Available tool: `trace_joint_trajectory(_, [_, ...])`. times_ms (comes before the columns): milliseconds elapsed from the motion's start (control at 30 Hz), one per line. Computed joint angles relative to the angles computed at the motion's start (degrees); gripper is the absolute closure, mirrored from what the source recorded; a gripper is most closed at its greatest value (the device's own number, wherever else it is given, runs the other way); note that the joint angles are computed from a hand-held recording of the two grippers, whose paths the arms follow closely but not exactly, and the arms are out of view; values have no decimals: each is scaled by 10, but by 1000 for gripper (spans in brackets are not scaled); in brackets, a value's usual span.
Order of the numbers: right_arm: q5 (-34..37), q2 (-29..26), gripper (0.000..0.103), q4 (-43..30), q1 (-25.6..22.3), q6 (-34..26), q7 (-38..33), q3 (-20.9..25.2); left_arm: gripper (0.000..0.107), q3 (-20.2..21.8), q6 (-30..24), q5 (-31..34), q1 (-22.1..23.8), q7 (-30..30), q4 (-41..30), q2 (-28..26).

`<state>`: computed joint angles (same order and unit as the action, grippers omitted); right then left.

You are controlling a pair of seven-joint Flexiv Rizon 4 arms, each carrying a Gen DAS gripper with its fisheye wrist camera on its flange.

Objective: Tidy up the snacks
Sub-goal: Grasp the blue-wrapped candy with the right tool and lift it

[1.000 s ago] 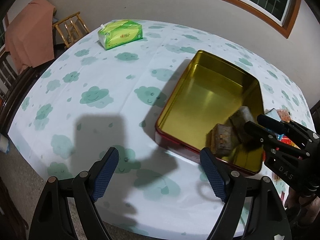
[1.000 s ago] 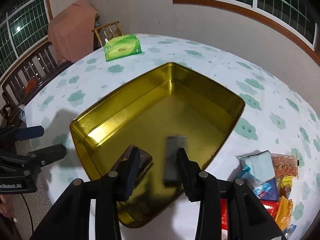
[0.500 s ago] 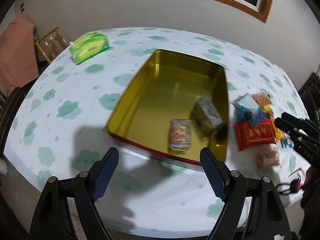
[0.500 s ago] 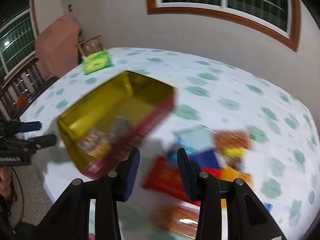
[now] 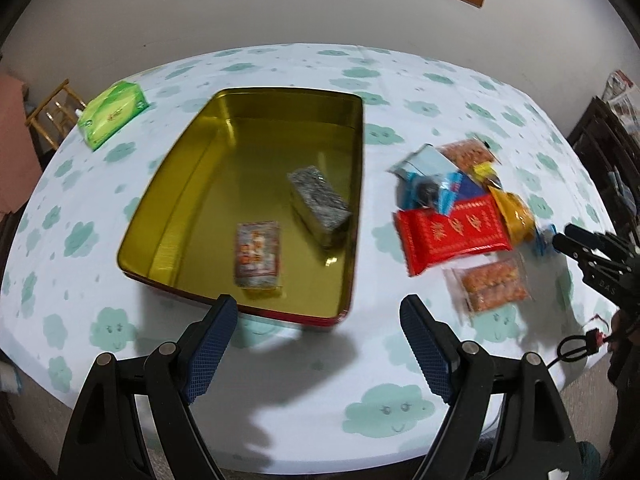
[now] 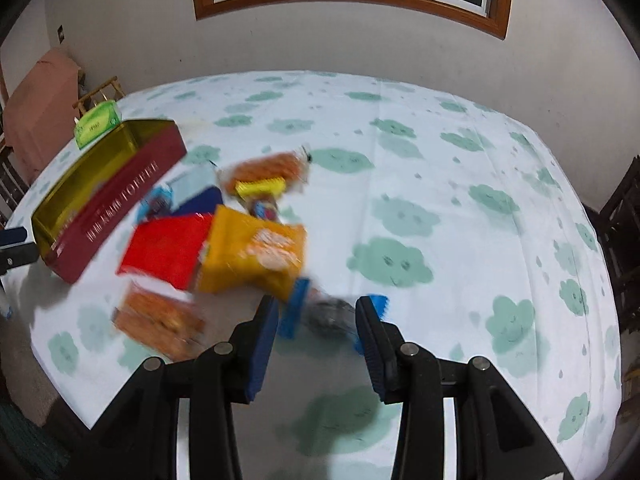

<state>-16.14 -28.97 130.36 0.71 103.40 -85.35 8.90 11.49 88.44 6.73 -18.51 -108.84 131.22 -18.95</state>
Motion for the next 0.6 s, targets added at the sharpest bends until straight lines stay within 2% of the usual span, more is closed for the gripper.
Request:
trace_joint_trajectory(100, [-37,-13,62,-12,-71,-17,-20,58,26,-6,-7,0,-2,1,-2,-2])
trace_joint_trajectory(267, [-70,-34,62,-44,-130,-59,-67,116,26,-9,-21,5,-7,-2,-6,-3])
trace_joint_trajectory(367, [-81,-47,60,-68,-170,-110,-117,165,26,-15,-24,6,-4,-4,-8,-3])
trace_joint_trajectory(433, [-78,-65,60,-92,-220,-167,-167,226,26,-13,-28,10,-7,-8,-11,-3])
trace_joint_trajectory(500, [-73,-77,58,-114,-240,-217,-208,256,26,-14,-31,14,-7,-10,-13,-3])
trace_joint_trajectory(600, [-61,-81,57,-131,-240,-259,-247,263,26,-12,-36,24,-11,-14,-18,-4])
